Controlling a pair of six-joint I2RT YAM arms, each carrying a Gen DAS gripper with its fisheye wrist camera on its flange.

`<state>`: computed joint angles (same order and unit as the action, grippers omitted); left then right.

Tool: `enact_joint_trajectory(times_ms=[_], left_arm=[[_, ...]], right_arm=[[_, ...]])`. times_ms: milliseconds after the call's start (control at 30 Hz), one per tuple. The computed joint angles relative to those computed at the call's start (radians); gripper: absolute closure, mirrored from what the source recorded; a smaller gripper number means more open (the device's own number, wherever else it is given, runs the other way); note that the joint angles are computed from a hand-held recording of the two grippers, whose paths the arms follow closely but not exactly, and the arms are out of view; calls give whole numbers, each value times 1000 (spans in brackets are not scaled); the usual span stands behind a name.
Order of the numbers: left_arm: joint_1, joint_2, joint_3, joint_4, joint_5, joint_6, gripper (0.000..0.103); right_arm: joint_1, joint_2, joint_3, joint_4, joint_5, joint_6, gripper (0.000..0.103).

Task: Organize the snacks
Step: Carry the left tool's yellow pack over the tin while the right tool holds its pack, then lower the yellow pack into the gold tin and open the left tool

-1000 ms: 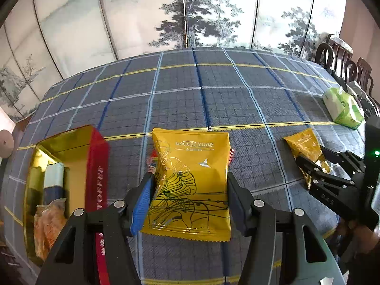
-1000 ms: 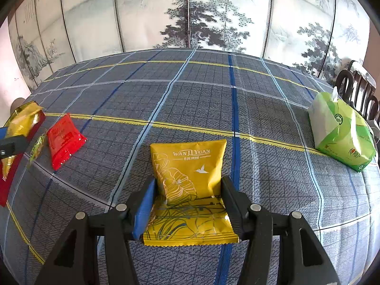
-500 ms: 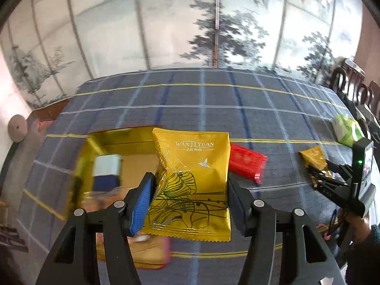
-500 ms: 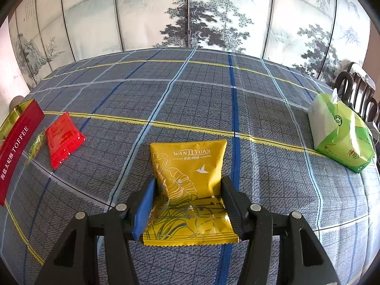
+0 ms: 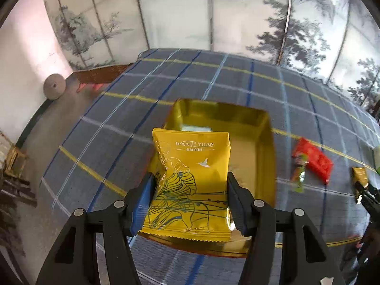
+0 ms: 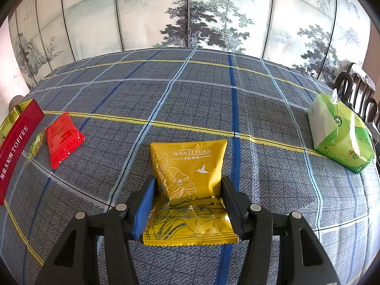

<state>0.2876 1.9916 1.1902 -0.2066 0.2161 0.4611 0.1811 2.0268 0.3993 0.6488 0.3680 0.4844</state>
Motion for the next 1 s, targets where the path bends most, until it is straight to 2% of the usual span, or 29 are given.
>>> enact_joint_trajectory(times_ms=[233,533,700,1000], left_arm=[[-7,61,26,-15,-48,10,48],[-50,46,-16,-20,20,46,48],[-38,56,0,-4,-7,21,48],[-5,112,45,-21,-32,37,48]], right_arm=[[3,0,2,-3,3,2,46],[1,-1,0,-2,2,1,46],[2,0,2,-4,3,2,46],[4,-1,2,-6,5,4,46]])
